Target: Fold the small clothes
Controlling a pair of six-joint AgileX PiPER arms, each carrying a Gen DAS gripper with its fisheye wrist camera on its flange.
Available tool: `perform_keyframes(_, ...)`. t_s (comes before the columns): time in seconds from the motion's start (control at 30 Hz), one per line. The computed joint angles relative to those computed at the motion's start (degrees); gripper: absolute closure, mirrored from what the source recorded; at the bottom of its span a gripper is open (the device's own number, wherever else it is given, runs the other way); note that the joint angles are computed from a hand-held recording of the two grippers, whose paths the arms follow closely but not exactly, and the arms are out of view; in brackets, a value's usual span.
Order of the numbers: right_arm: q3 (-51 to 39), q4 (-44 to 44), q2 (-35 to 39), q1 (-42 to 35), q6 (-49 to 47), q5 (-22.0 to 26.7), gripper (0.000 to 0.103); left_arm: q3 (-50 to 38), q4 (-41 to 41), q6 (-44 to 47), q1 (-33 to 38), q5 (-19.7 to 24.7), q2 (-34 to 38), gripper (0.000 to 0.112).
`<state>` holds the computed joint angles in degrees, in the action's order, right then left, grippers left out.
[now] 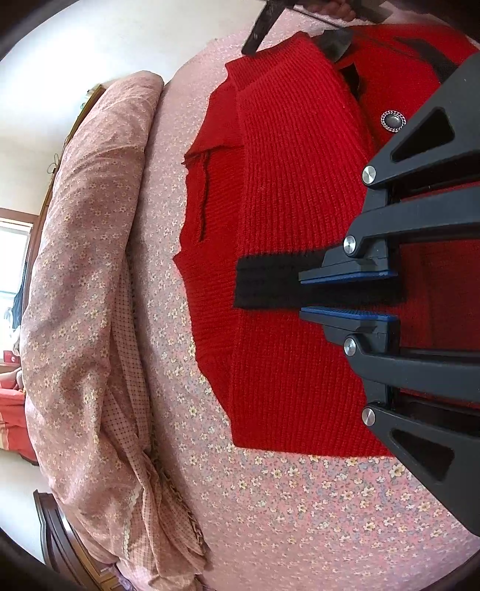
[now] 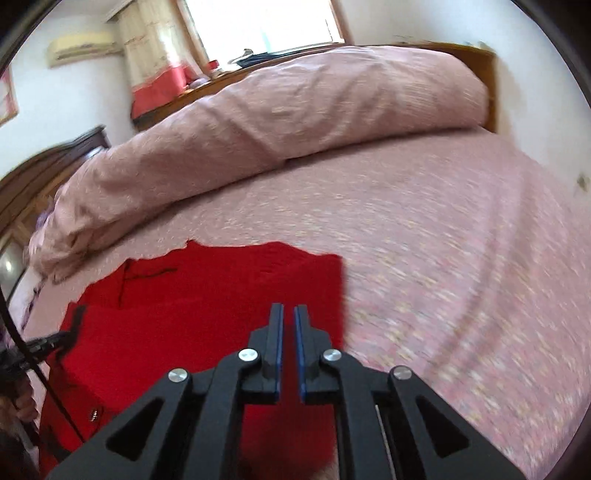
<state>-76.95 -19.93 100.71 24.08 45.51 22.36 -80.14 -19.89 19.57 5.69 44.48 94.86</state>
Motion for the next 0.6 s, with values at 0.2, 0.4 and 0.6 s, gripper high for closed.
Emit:
perform_keyframes(0.2, -3.32, 1.72, 5.54, -2.64, 1.89, 2.02, 0.103, -0.67, -0.80, 0.47, 1.36, 0.21, 0.29, 0.106)
perform_keyframes(0.4, -3.11, -9.92, 5.15, -0.41, 11.45, 5.60, 0.103, -0.79, -0.96, -0.31, 2.26, 0.78, 0.30, 0.106)
perform_keyframes(0.6, 4.55, -9.64, -2.37, 0.90, 11.62, 1.48, 0.095, 3.65, -2.86, 2.55, 3.74, 0.79, -5.91, 0.103)
